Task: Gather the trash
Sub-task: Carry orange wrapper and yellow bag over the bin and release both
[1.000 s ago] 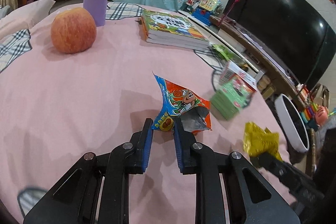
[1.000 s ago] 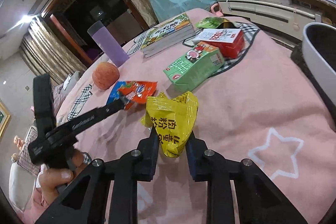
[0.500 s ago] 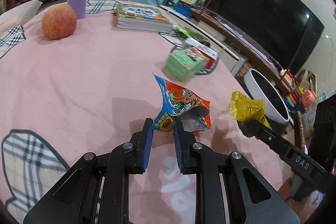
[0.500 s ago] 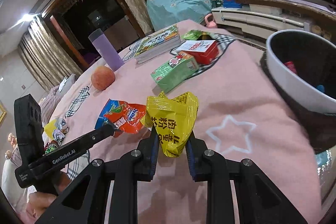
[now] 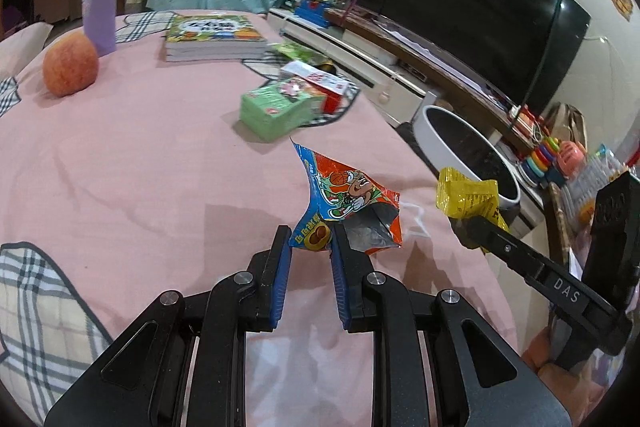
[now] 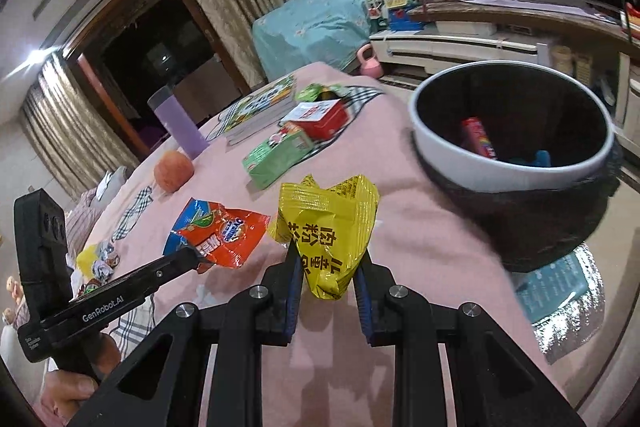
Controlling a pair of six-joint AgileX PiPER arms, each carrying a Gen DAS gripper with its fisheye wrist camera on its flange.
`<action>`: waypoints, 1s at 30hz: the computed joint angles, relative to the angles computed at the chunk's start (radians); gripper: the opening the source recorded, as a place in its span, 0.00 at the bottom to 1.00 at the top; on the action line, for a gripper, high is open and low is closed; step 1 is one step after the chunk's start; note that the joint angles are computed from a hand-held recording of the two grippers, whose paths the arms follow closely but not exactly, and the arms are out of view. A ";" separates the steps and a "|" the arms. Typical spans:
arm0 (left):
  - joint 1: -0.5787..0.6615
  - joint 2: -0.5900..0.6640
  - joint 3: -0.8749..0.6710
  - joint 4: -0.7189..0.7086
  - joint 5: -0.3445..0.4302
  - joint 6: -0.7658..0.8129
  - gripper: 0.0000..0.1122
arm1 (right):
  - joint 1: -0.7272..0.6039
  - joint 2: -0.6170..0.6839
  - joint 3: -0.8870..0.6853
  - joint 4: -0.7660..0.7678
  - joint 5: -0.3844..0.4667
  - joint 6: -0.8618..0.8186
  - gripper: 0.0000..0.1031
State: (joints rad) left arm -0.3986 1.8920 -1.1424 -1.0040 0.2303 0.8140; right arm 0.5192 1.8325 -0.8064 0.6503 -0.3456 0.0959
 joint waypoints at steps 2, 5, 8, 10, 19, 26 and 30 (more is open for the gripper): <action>-0.018 0.000 -0.007 0.036 -0.005 -0.034 0.16 | -0.005 -0.018 0.025 -0.003 -0.014 0.007 0.23; -0.042 0.003 -0.022 0.088 -0.008 -0.085 0.16 | -0.009 -0.045 0.065 -0.003 -0.036 0.014 0.23; -0.066 0.006 -0.034 0.107 -0.005 -0.104 0.16 | -0.016 -0.072 0.099 0.001 -0.052 0.012 0.23; -0.084 0.010 -0.044 0.146 -0.009 -0.139 0.16 | -0.022 -0.091 0.122 -0.006 -0.061 0.018 0.23; -0.153 0.042 -0.112 0.295 -0.008 -0.280 0.16 | -0.062 -0.165 0.214 -0.006 -0.092 0.023 0.23; -0.185 0.064 -0.156 0.390 0.005 -0.376 0.16 | -0.106 -0.195 0.262 -0.055 -0.105 0.062 0.23; -0.192 0.078 -0.179 0.412 0.014 -0.397 0.16 | -0.130 -0.198 0.272 -0.093 -0.106 0.093 0.23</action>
State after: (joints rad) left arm -0.5908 1.9702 -1.3219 -0.5918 0.2444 0.4172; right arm 0.3894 1.6348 -0.5347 0.5570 -0.4517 0.1894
